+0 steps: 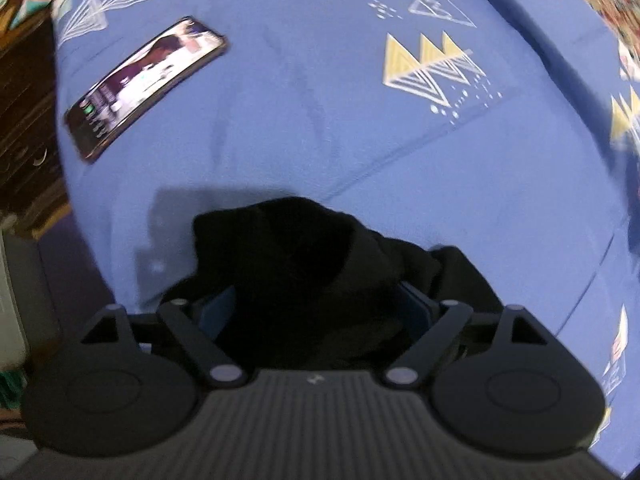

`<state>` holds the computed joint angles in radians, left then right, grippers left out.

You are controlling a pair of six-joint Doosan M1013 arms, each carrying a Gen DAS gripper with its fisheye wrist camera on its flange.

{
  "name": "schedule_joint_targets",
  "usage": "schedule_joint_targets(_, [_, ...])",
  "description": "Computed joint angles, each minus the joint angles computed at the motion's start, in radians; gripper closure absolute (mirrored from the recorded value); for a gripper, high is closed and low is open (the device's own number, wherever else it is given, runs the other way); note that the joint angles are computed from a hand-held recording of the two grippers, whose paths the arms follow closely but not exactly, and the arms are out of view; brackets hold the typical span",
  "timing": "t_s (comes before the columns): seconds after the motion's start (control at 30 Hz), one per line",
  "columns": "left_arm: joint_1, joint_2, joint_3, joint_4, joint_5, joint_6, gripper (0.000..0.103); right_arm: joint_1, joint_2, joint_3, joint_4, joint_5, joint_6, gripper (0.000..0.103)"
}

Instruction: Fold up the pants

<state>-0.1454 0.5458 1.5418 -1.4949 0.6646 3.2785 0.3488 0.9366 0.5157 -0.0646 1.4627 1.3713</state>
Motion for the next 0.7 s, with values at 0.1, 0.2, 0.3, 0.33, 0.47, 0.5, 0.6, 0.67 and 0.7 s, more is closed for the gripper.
schedule_joint_targets(0.1, [-0.002, 0.003, -0.008, 0.015, -0.001, 0.004, 0.073, 0.020, 0.015, -0.010, -0.076, 0.032, -0.066, 0.015])
schedule_joint_targets(0.2, [-0.002, 0.003, -0.010, 0.038, -0.003, -0.025, 0.073, 0.027, 0.036, -0.029, -0.112, 0.055, -0.075, 0.016])
schedule_joint_targets(0.3, [0.001, -0.001, -0.010, 0.020, -0.012, -0.022, 0.073, 0.026, 0.018, -0.002, -0.138, 0.012, -0.066, 0.017])
schedule_joint_targets(0.33, [0.003, -0.003, -0.007, 0.014, -0.013, -0.017, 0.073, 0.024, 0.011, 0.008, -0.153, -0.009, -0.057, 0.023])
schedule_joint_targets(0.47, [0.009, 0.000, -0.011, 0.009, -0.003, -0.027, 0.072, 0.016, 0.004, -0.005, -0.211, -0.036, 0.002, 0.067])
schedule_joint_targets(0.5, [0.010, 0.000, -0.011, 0.006, -0.006, -0.024, 0.072, 0.014, 0.006, -0.011, -0.226, -0.040, 0.011, 0.068])
schedule_joint_targets(0.6, [0.011, 0.002, -0.014, 0.010, -0.007, -0.032, 0.072, 0.003, 0.019, -0.039, -0.210, -0.033, 0.054, 0.068])
schedule_joint_targets(0.67, [0.010, 0.003, -0.014, 0.006, -0.008, -0.027, 0.072, 0.001, 0.016, -0.039, -0.153, -0.031, 0.062, 0.063])
schedule_joint_targets(0.7, [0.006, 0.001, -0.011, 0.002, -0.013, -0.021, 0.072, 0.005, 0.017, -0.042, -0.141, -0.026, 0.052, 0.057])
